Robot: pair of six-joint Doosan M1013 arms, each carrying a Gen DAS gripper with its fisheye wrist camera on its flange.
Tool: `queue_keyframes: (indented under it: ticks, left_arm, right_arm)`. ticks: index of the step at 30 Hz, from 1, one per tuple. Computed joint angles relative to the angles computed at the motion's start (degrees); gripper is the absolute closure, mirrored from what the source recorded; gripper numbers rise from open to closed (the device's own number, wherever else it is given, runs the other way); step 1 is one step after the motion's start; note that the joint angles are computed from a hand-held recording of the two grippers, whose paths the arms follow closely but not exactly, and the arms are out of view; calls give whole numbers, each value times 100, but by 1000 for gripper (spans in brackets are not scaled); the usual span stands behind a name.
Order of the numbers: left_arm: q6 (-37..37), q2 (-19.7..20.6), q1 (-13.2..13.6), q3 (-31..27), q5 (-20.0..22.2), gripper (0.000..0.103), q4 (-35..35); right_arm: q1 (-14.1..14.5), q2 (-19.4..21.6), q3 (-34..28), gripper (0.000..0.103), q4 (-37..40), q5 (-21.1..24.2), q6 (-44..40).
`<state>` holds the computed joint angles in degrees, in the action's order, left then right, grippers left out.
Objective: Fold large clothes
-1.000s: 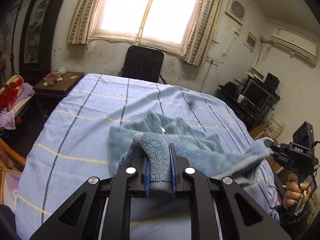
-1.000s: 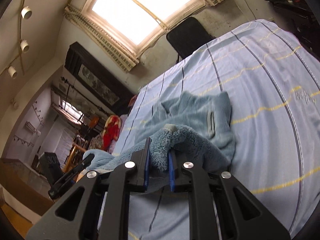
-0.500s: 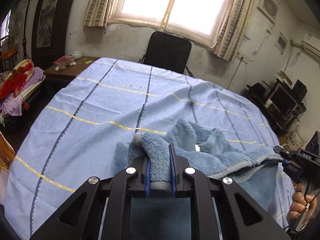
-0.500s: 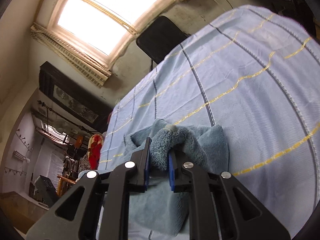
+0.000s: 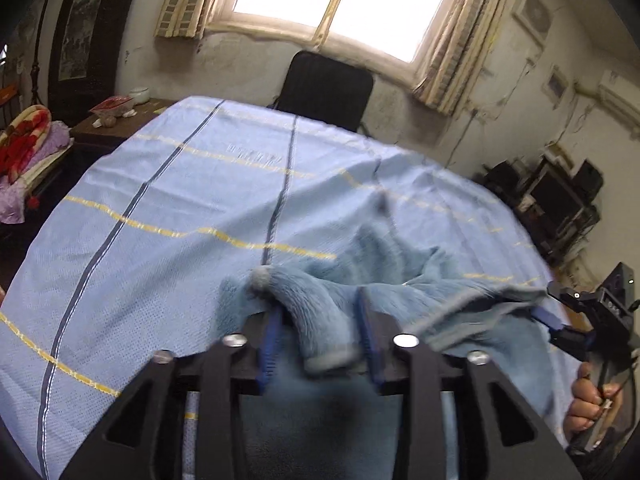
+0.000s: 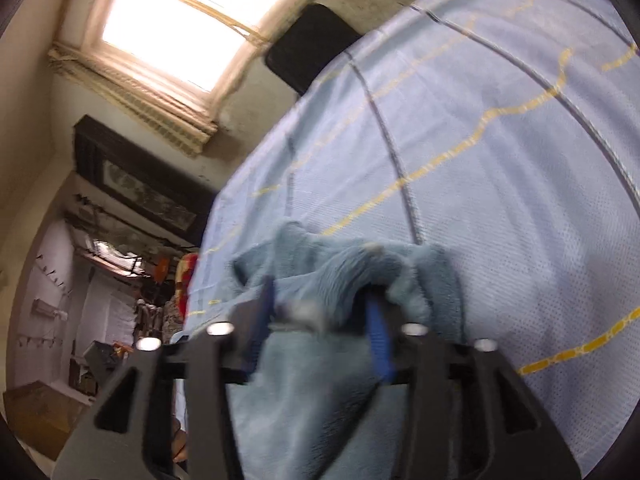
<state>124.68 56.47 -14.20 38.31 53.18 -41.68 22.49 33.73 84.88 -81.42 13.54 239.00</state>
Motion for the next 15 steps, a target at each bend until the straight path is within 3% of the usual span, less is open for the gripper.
queue_keyframes:
  ticks: [1, 3, 5, 9, 12, 15]
  left_arm:
    - [181, -74, 22, 101, -34, 46, -238]
    - [384, -385, -30, 612, -793, 19, -219]
    - [594, -544, -66, 891, -1285, 18, -206]
    - [-9, -363, -89, 621, -1179, 18, 355]
    - [-804, -62, -110, 160, -761, 19, 1078]
    - [-1147, 171, -130, -189, -339, 20, 1392]
  right_arm:
    - [36, -41, 5, 40, -261, 104, 100]
    - [101, -110, 1, 39, -507, 285, 43]
    - [162, -131, -49, 37, -43, 559, -558]
    - [134, -19, -174, 37, 1259, 933, -1756]
    - [57, 66, -207, 37, 2102, 959, -2467]
    - [2, 141, -219, 37, 2561, 842, -2822]
